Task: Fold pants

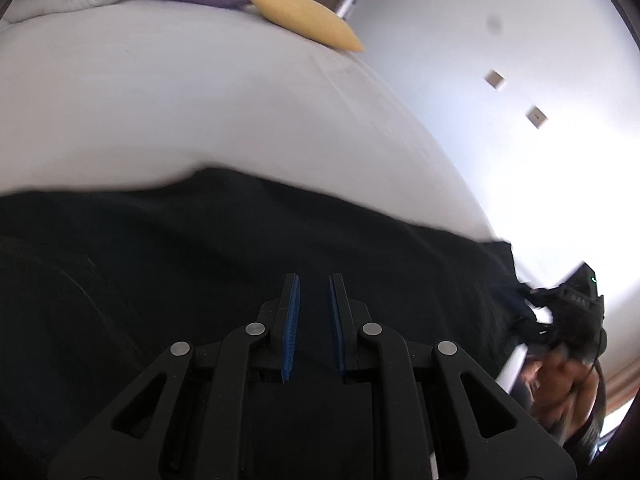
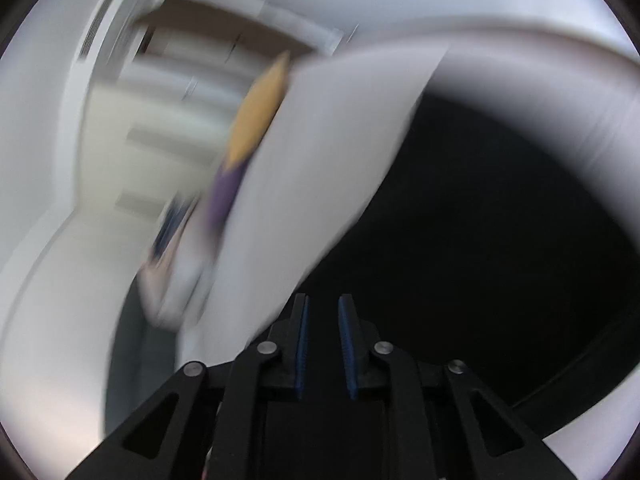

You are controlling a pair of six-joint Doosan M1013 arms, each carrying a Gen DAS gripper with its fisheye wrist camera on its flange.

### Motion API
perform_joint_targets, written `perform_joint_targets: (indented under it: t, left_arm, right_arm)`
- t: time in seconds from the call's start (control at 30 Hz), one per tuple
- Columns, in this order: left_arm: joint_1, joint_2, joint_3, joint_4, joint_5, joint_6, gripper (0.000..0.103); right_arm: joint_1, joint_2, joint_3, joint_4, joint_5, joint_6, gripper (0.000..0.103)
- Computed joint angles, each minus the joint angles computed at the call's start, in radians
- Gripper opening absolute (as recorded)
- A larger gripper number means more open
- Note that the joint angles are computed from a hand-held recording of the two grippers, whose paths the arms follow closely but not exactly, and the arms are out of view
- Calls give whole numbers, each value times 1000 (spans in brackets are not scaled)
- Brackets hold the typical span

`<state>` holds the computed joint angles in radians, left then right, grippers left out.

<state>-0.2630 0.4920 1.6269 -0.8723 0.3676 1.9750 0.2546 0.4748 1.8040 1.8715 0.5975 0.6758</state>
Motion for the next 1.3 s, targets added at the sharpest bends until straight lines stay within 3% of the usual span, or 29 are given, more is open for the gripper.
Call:
perform_joint_targets:
  t: [0.07,0.1,0.17,0.23,0.3,0.4,0.53,0.6,0.67,0.8,0.9,0.93,1.0,1.07,1.13,1.23,1.3]
  left_arm:
    - [-19,14,-2,118,25,-100,14]
    - [-10,15,7,99,38,-84,14]
    - [12,3,55,-96,29,63,14]
    - [26,1,72,-205,35,133,14]
    - [43,-9,116,-340,25,268,14]
    - [66,-33,159,-399,14,326,14]
    - [115,-63,204,-447,12,388,14]
    - [190,-108,304,-568,71,556,14]
    - [218,-127,333,-628,78,628,14]
    - [268,-170,388,-670,82,694,14]
    - [275,-184,402,-681,44,679,14]
    - [279,-198,405,-666,34,654,14]
    - [293,-232,424,-650,3,640,14]
    - [314,-266,442,-623,-30,629,14]
    - [312,-280,444,-643,-32,643,14]
    - [264,-287,433,-708,-40,688,14]
    - [220,-274,410,-669,-36,649,14]
  right_arm:
    - [38,39,-36,-124,59,99,19]
    - [48,53,-46,-171,67,131,19]
    - [55,52,-34,-168,37,99,6]
    - [34,59,-30,-126,57,96,0]
    - [20,47,-12,-67,-3,66,0]
    - [-37,-2,67,90,-72,-51,0]
    - [-107,-40,142,326,-93,-225,0]
    - [-139,-64,181,433,-101,-319,0]
    - [-176,-78,218,472,-49,-359,0]
    - [-189,-125,244,616,-171,-529,0]
    - [-227,-153,286,671,-186,-521,1]
    - [-230,-170,295,707,-219,-558,7]
    - [-248,-211,332,740,-241,-592,31]
    - [-256,-245,375,795,-229,-613,62]
    - [-222,-241,362,791,-219,-600,64]
    - [-187,-225,343,691,-205,-489,64]
    - [-134,-191,297,706,-216,-459,64]
